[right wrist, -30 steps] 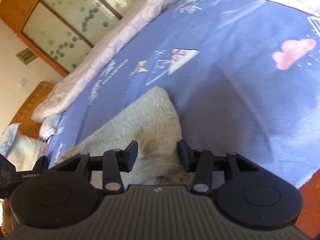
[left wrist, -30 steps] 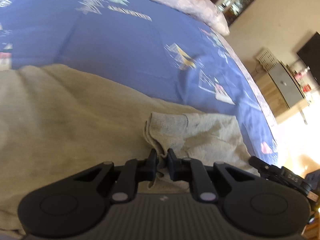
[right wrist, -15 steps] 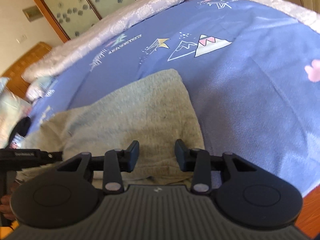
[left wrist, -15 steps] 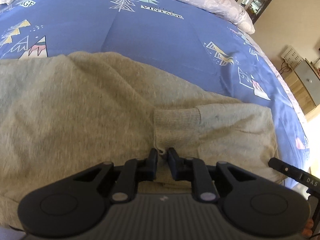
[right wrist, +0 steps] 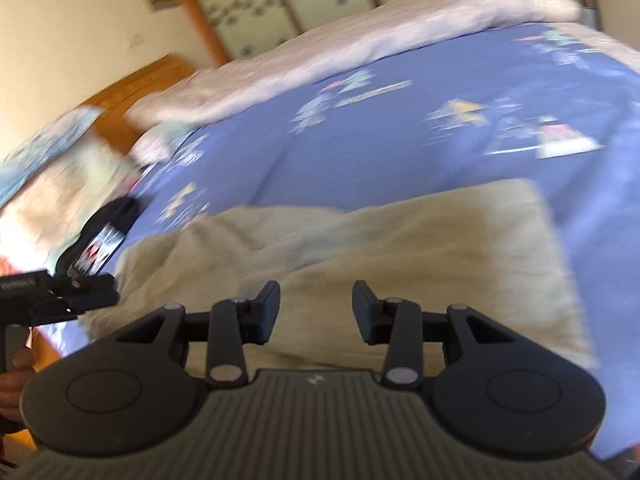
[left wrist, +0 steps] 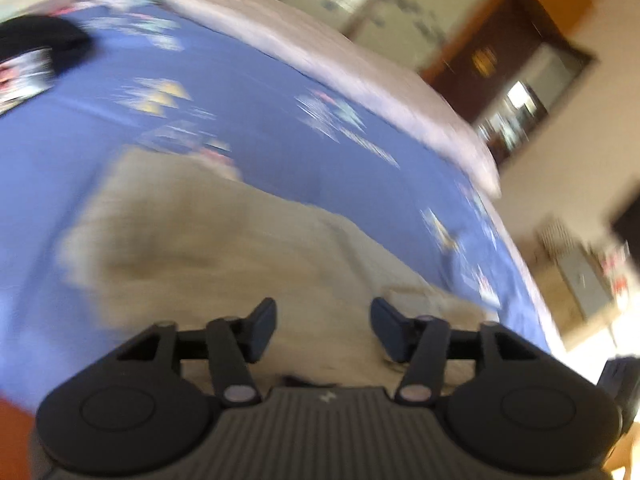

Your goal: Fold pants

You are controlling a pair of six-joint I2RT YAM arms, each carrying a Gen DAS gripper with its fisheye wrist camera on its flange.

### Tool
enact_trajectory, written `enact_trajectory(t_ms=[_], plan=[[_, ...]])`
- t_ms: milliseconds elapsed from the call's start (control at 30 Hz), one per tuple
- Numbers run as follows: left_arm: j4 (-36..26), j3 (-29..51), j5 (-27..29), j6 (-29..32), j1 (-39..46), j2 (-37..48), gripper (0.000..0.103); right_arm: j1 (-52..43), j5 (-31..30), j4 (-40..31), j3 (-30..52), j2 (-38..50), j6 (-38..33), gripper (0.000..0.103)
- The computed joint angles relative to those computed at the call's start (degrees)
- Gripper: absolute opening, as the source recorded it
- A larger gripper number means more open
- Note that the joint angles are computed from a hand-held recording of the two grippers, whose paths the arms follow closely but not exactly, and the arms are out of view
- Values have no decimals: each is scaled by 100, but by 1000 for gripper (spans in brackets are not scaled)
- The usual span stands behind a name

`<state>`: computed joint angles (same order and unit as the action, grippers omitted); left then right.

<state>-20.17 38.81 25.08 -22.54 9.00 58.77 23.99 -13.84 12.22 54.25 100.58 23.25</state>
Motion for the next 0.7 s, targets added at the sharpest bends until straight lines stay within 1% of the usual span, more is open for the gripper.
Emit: enact_trajectory(t_ms=[33, 100, 167, 233, 267, 367, 400, 500, 567, 633, 700], plan=[[-99, -117, 167, -54, 429, -228, 66, 106, -31, -89, 189, 150, -10, 43], [-259, -255, 565, -132, 1321, -441, 81, 307, -72, -174, 469, 437, -27, 43], [-311, -342, 818, -209, 1967, -377, 82, 479, -12, -454, 776, 733, -16, 43], [-289, -405, 1016, -336, 2435, -99, 82, 671, 315, -1084, 1203, 1040, 51, 44], [-214, -438, 1204, -442, 2624, 103, 82, 734, 473, -970, 1148, 1043, 7, 44], [309, -572, 1627, -975, 2709, 718, 85, 790, 577, -948, 1010, 902, -74, 46], [449, -577, 1757, -1055, 2742, 923, 87, 770, 561, -905, 941, 858, -19, 46], [1015, -478, 2017, -1298, 2699, 1618, 90, 787, 585, -681, 690, 707, 272, 46], [1481, -389, 2111, -1495, 2571, 2034, 92, 833, 684, -523, 511, 603, 388, 46], [1816, -303, 2109, -1632, 2423, 2374, 92, 931, 838, -447, 457, 575, 453, 46], [2166, -221, 2079, -1705, 2270, 2700, 92, 1067, 1046, -447, 570, 625, 483, 47]])
